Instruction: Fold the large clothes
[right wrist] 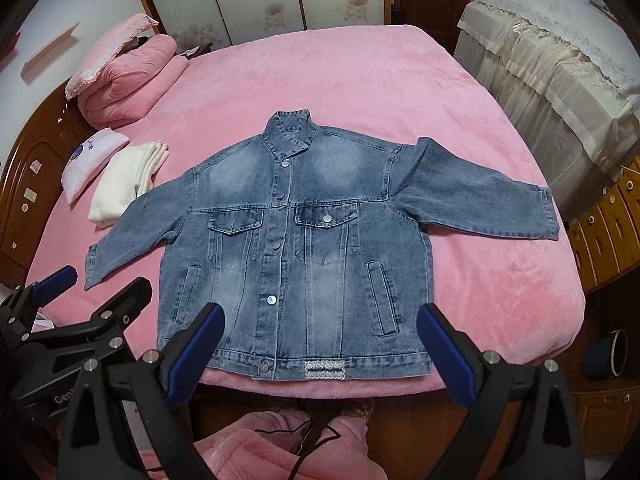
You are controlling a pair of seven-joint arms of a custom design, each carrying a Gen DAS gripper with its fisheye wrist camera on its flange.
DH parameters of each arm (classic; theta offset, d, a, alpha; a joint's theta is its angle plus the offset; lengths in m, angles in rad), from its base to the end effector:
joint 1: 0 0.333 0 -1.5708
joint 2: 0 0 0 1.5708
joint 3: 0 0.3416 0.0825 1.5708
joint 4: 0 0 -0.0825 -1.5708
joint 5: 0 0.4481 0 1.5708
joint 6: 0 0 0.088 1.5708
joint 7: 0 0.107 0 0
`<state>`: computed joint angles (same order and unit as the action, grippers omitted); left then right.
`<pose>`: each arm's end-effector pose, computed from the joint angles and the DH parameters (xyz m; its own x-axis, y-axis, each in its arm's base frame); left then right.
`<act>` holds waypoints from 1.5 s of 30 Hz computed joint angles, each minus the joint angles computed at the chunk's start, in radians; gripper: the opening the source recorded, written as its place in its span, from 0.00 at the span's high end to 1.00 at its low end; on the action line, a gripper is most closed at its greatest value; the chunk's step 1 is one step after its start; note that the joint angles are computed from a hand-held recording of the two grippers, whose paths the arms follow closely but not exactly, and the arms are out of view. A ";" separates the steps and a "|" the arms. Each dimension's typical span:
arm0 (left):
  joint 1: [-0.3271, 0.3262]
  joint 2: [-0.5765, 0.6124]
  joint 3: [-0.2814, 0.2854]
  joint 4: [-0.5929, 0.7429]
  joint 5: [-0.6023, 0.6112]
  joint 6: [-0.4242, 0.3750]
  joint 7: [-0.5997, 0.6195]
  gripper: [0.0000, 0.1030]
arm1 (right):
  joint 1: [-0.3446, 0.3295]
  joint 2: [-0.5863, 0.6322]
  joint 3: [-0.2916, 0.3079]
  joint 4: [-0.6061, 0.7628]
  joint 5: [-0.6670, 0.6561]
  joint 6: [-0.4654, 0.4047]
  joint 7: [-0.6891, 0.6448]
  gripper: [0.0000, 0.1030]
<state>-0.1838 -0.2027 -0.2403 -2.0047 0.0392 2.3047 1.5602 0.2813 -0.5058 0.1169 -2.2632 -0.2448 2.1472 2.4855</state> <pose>0.5406 -0.2545 0.6068 -0.4057 -0.9104 -0.0809 -0.7871 0.3930 -0.4754 0.4481 0.1865 0.6042 -0.3891 -0.9156 -0.1016 -0.8042 0.3914 -0.4473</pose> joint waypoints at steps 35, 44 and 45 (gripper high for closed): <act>0.098 0.157 0.093 0.090 -0.034 -0.061 -0.405 0.01 | 0.012 0.344 -0.047 0.259 0.133 0.164 -0.522 0.17; 0.268 0.487 0.199 0.401 -0.236 -0.208 -0.280 0.06 | 0.096 0.720 0.000 0.657 0.010 0.121 -0.395 0.17; 0.291 0.532 0.204 0.445 -0.256 -0.225 -0.273 0.06 | 0.110 0.788 0.004 0.737 0.022 0.102 -0.388 0.17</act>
